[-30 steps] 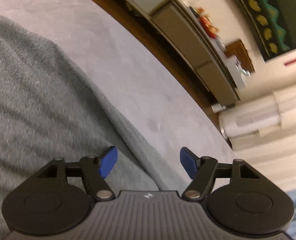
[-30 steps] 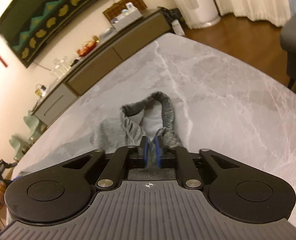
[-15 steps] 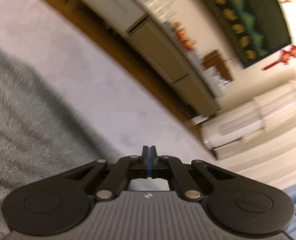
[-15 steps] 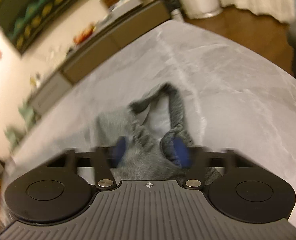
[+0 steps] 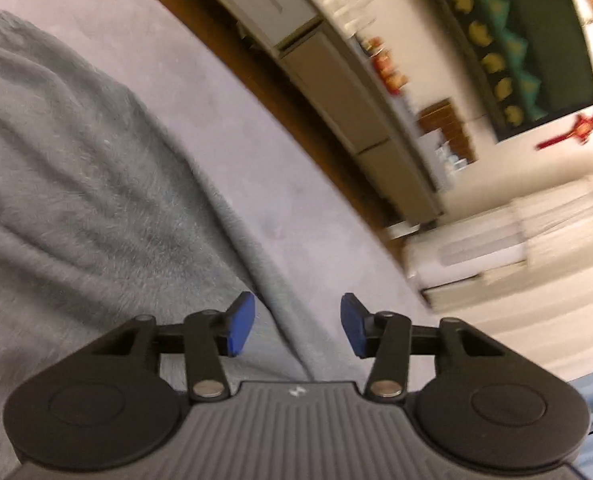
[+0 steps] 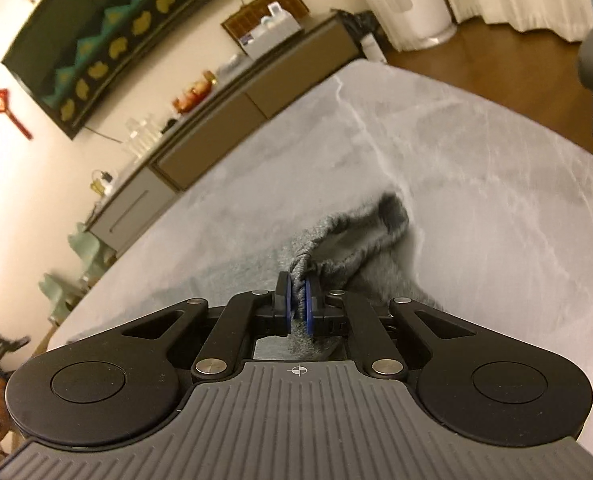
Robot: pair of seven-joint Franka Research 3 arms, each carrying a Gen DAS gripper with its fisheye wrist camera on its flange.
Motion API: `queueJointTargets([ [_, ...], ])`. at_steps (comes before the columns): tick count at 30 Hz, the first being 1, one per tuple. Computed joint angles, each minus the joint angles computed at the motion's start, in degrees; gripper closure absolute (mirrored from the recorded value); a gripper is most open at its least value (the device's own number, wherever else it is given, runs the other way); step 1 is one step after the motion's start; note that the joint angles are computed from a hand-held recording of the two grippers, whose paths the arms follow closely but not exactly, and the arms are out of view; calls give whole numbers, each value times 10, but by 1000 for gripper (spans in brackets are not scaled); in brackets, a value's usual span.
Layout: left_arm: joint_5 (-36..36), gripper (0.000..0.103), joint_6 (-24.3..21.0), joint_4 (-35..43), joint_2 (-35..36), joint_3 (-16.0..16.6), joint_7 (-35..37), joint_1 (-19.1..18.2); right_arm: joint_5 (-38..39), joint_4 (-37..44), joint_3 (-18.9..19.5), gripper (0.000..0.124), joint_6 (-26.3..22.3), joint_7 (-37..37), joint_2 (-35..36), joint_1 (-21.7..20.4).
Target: Fold clothes
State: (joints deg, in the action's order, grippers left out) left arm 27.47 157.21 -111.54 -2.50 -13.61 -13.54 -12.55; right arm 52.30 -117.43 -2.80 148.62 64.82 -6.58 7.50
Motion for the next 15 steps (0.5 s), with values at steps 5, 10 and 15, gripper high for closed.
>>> queueJointTargets([
  [5, -55, 52, -10, 32, 57, 12, 27, 1, -14, 7, -2, 118, -2, 10, 10, -5],
  [10, -34, 103, 6, 59, 93, 30, 24, -4, -17, 39, 2, 118, -1, 20, 41, -10],
  [15, 264, 103, 3, 12, -21, 11, -204, -47, 19, 40, 0, 118, -2, -1, 35, -20],
])
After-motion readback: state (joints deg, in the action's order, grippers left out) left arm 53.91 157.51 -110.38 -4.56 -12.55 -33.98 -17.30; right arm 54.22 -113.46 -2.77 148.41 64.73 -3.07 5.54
